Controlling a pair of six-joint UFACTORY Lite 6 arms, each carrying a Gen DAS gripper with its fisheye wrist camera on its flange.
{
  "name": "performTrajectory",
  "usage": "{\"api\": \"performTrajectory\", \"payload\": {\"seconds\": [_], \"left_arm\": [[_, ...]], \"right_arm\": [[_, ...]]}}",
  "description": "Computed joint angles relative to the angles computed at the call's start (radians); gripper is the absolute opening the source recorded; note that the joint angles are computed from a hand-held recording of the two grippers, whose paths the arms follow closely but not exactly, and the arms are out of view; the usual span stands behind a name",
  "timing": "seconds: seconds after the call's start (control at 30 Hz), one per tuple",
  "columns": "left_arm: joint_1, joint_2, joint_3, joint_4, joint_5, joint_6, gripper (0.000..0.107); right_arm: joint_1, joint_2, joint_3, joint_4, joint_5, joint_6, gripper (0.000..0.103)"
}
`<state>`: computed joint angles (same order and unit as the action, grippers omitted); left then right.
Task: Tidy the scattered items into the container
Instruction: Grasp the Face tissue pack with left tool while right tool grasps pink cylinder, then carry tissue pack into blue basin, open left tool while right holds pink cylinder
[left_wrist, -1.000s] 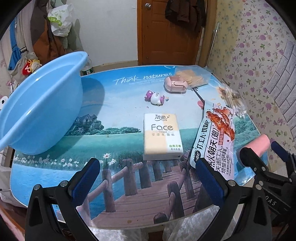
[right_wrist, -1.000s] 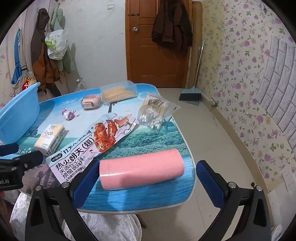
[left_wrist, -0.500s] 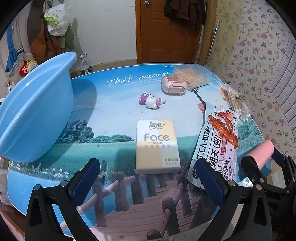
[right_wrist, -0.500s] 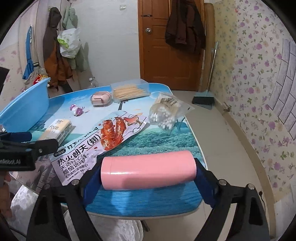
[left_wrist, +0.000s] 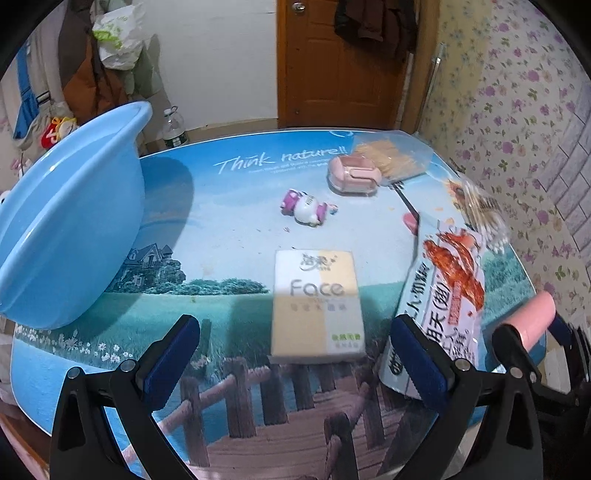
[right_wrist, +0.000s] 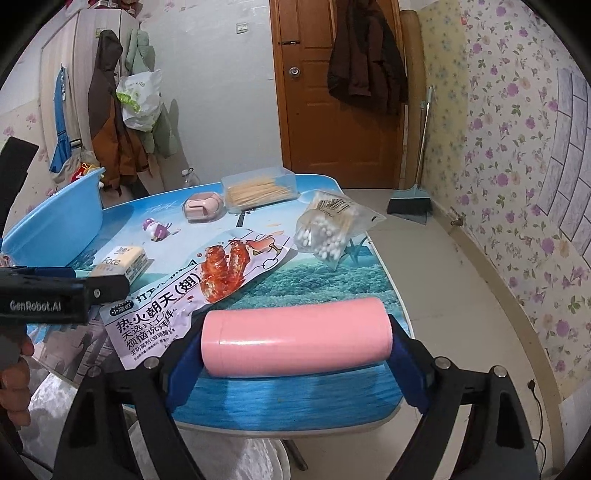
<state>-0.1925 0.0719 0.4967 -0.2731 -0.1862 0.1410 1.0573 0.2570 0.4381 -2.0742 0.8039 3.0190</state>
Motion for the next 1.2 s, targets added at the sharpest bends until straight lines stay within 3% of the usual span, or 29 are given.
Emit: {"api": "performTrajectory", "payload": {"seconds": [0.2, 0.27, 0.43, 0.5, 0.6, 0.67, 0.7, 0.93, 1.2], "left_arm": [[0.038, 0.04, 0.032, 0.135, 0.008, -0.156, 0.103], [0.037, 0.054, 0.037, 0.153, 0.0, -0.175, 0.093], [-0.018, 0.075, 0.04, -0.116, -0.05, 0.09, 0.081], [-0.024, 0.075, 0.033, -0.117, -0.072, 0.096, 0.078], [-0.024, 0.072, 0.021, -0.085, -0.102, 0.068, 0.065], [-0.028, 0.064, 0.01, -0.065, -0.118, 0.052, 0.046], [-0.03, 0.058, 0.003, -0.055, -0.124, 0.045, 0.044], [-0.02, 0.014, -0.051, -0.057, -0.151, 0.071, 0.044], [0.063, -0.182, -0.191, 0.106, -0.123, -0.051, 0.044]], "right_arm": [[0.005, 0.002, -0.008, -0.008, 0.013, 0.016, 0.089], [0.01, 0.007, -0.007, -0.004, 0.02, 0.016, 0.089], [0.014, 0.009, -0.008, 0.0, 0.025, 0.018, 0.089], [0.015, 0.008, -0.008, 0.002, 0.025, 0.016, 0.089], [0.018, 0.009, -0.007, 0.006, 0.028, 0.016, 0.089], [0.018, 0.012, -0.006, 0.006, 0.028, 0.018, 0.089], [0.016, 0.012, -0.007, 0.0, 0.027, 0.024, 0.089], [0.044, 0.044, 0.008, 0.039, 0.053, 0.005, 0.089], [0.051, 0.042, 0.021, 0.072, 0.038, -0.012, 0.088]]}}
